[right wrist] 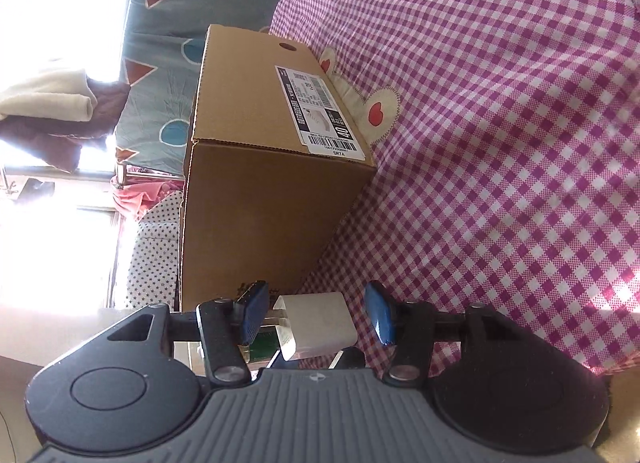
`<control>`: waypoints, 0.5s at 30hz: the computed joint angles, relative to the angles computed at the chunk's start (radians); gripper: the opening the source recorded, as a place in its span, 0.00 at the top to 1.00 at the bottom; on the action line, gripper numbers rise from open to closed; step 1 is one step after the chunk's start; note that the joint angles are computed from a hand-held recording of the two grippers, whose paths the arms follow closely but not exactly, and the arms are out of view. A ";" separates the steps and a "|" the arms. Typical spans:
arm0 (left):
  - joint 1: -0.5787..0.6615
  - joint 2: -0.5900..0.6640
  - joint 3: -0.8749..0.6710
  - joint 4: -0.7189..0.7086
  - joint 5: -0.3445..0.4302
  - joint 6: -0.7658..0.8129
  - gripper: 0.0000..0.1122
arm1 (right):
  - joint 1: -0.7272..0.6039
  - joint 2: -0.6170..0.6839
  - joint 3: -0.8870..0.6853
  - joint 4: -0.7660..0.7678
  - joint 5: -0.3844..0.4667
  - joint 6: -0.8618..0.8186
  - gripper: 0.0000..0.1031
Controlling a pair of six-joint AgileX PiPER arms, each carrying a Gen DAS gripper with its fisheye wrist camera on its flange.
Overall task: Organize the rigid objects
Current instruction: 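Lift the charger plug with the right gripper and carry it over the box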
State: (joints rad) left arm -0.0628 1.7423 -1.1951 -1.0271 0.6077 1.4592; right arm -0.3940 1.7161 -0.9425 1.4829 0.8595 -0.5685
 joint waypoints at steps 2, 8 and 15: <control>-0.005 -0.005 0.016 -0.028 -0.023 0.014 0.49 | 0.034 -0.012 -0.024 -0.045 -0.038 0.017 0.45; -0.027 -0.007 0.033 -0.024 -0.111 -0.026 0.61 | 0.194 -0.033 -0.165 -0.309 -0.156 0.184 0.45; -0.028 0.027 -0.011 0.028 -0.096 -0.121 0.70 | 0.357 0.023 -0.358 -0.747 -0.191 0.476 0.45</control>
